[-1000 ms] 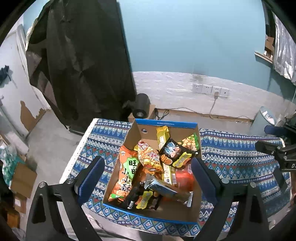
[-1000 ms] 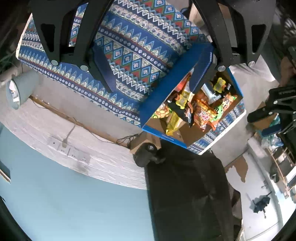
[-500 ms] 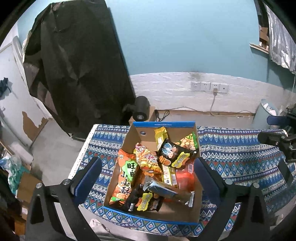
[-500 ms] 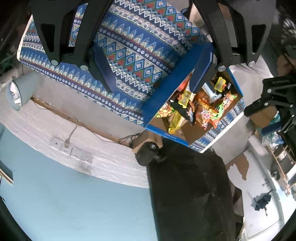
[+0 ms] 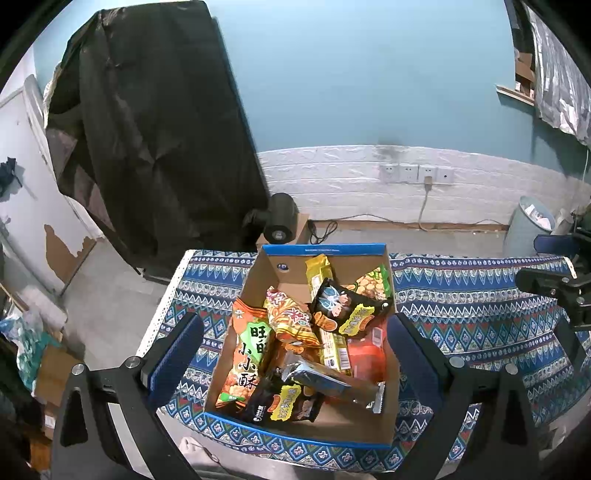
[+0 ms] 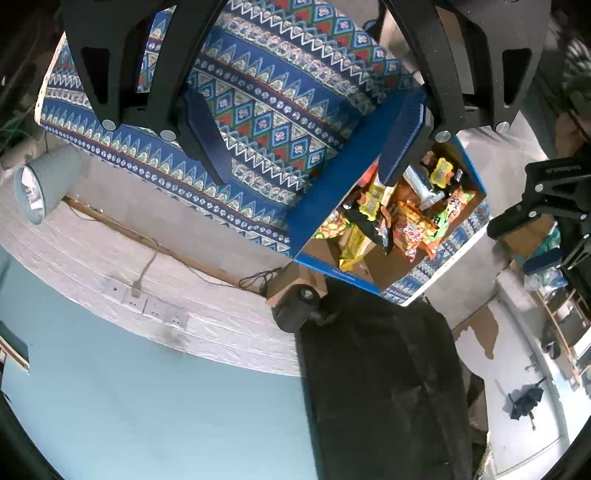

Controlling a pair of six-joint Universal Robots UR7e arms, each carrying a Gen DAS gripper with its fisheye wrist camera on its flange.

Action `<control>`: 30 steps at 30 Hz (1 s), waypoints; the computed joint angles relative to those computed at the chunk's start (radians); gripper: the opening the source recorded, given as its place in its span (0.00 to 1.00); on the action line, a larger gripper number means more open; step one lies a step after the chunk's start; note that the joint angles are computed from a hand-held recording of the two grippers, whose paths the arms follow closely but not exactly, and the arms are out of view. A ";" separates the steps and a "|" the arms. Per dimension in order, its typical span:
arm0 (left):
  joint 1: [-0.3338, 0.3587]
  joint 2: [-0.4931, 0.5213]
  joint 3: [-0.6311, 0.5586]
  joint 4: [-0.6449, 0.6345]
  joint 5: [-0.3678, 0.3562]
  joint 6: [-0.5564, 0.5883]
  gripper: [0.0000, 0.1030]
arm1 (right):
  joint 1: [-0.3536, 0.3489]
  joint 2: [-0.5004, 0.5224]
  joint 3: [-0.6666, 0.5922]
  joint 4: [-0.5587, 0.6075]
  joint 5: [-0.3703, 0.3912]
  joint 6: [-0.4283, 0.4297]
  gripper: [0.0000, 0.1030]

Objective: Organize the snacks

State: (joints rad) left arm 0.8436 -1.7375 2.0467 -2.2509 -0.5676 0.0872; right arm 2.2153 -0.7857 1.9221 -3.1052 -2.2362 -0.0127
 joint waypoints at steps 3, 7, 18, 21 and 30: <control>0.000 0.001 -0.002 0.006 0.000 -0.006 0.97 | -0.002 -0.001 -0.001 0.004 -0.001 0.000 0.79; -0.002 0.000 -0.001 0.010 0.002 -0.012 0.97 | -0.002 -0.002 0.000 0.002 -0.001 0.000 0.79; -0.004 -0.001 0.002 0.025 0.008 -0.023 0.97 | -0.003 -0.004 0.001 0.002 -0.003 -0.001 0.79; -0.008 -0.001 0.005 0.027 0.015 -0.024 0.97 | -0.005 -0.006 0.001 0.010 0.000 0.005 0.79; -0.011 0.001 0.009 0.033 0.024 -0.028 0.97 | -0.003 -0.006 -0.002 0.015 -0.001 0.007 0.79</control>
State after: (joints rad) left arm 0.8327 -1.7362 2.0553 -2.2175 -0.5439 0.0587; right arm 2.2126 -0.7916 1.9196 -3.0899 -2.2376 -0.0060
